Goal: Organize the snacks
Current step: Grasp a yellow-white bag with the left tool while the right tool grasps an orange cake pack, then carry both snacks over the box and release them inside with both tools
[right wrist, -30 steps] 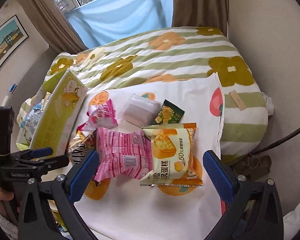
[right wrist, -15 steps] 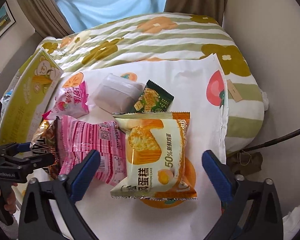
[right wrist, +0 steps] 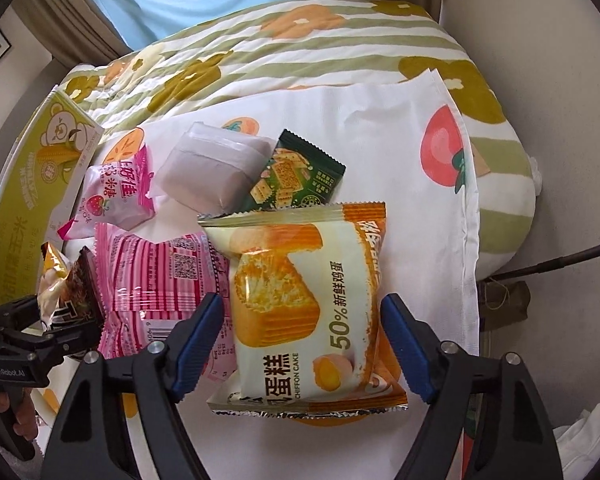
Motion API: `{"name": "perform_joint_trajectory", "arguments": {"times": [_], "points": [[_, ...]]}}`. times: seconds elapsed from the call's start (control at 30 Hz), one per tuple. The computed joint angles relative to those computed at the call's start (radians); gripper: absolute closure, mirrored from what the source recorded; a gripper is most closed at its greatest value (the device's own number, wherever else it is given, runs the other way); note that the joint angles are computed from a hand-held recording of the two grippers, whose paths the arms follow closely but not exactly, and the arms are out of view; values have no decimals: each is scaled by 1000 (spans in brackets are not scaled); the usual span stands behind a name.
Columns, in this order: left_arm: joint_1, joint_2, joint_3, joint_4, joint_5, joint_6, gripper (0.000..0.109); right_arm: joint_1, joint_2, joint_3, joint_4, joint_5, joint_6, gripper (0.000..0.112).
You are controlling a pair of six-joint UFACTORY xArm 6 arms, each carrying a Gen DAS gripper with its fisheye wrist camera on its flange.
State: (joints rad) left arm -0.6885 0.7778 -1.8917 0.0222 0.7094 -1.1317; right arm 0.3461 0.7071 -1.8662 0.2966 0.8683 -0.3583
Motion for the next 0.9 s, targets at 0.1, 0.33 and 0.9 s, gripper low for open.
{"name": "perform_joint_trajectory", "arguments": {"times": [0.1,0.33,0.9], "points": [[-3,2,-9,4,4,-9,31,-2,16,-18,-9,16,11,35],[-10,-6,-38,57,75,-57,33,-1,5,6,-28,6,-3,48],[-61,-143,22,286,139,-315,33,4,-146,136,37,-71,-153,52]]}}
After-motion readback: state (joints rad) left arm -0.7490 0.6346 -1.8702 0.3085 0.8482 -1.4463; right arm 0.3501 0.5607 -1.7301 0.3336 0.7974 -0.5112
